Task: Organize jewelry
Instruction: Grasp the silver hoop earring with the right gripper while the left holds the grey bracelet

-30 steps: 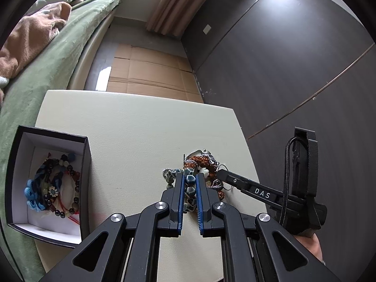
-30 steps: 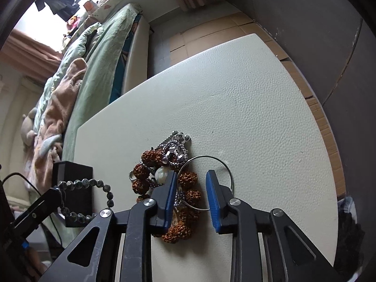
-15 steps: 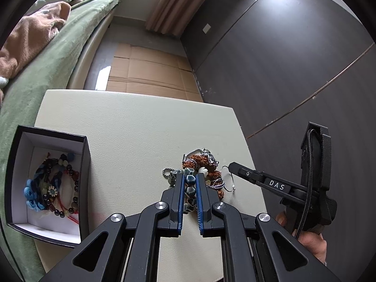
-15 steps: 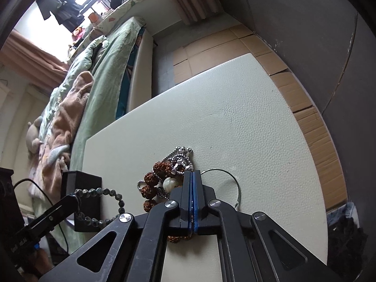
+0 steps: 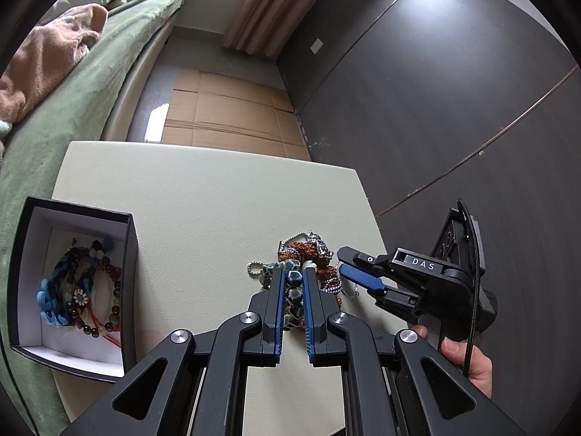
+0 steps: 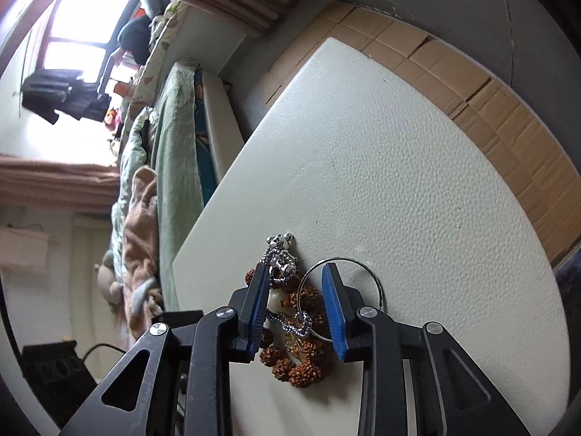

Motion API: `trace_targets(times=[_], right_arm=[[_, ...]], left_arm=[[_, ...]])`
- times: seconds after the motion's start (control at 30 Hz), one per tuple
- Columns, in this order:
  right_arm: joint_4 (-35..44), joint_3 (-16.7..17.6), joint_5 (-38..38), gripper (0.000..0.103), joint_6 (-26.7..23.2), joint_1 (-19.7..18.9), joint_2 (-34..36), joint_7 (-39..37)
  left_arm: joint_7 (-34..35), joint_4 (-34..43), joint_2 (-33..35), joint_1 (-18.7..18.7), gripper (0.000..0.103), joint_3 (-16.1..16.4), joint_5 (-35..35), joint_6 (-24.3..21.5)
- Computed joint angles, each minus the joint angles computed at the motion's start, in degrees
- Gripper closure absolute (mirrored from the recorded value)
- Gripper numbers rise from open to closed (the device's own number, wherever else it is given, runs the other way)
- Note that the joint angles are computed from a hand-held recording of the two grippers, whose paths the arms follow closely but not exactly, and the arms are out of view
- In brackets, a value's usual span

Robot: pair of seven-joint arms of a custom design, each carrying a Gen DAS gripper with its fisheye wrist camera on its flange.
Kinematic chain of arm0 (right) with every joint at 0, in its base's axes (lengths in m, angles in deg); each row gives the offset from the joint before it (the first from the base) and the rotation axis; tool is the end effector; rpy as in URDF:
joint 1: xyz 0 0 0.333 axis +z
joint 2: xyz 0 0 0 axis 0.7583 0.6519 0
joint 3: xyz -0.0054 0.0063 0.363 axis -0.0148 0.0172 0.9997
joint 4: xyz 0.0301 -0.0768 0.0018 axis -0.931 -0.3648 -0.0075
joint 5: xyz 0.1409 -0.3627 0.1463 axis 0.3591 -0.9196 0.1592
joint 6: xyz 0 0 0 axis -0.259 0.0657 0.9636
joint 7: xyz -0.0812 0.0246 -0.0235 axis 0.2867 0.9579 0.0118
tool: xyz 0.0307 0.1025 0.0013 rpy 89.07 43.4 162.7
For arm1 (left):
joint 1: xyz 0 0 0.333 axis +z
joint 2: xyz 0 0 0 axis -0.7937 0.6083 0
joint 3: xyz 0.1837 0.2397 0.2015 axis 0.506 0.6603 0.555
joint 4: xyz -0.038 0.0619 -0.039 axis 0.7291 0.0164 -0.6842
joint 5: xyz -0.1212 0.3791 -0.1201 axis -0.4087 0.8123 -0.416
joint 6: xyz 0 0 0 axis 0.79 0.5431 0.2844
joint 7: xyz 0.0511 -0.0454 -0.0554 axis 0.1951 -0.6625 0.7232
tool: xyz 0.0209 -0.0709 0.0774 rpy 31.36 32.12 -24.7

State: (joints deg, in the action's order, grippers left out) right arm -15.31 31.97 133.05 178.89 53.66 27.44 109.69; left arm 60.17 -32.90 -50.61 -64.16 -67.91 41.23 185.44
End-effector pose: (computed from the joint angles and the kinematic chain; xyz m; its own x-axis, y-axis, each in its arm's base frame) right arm 0.7073 0.1949 0.3961 -0.1588 -0.6540 -0.7396 -0.9521 0.2997 -0.0606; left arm 0.5924 -0.2371 0.5035 0.0633 -0.8581 0.5096 -0.8435 -0.3189 -0.4322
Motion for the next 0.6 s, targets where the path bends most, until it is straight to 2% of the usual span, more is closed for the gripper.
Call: trace_targets(times=[0.17, 0.37, 0.5, 0.6], right_arm=[[-0.55, 1.15, 6.39, 0.072, 0.74, -0.57, 0.90, 0.65], [-1.93, 2.19, 16.45, 0.075, 5.59, -0.84, 1.16, 0.00], [-2.40, 1.68, 20.68, 0.095, 7.48, -0.20, 1.56, 0.01], [-2.87, 0.82, 20.18, 0.097, 8.22, 0.54, 0.92, 0.18]], left_arm=[[0.05, -0.12, -0.11, 0.12, 0.094, 0.08, -0.23, 0.04], [0.09, -0.19, -0.18, 0.14, 0.094, 0.10, -0.25, -0.01], [-0.18, -0.31, -0.23, 0.19, 0.094, 0.25, 0.16, -0.18], [-0.41, -0.59, -0.46, 0.36, 0.094, 0.37, 0.21, -0.10]])
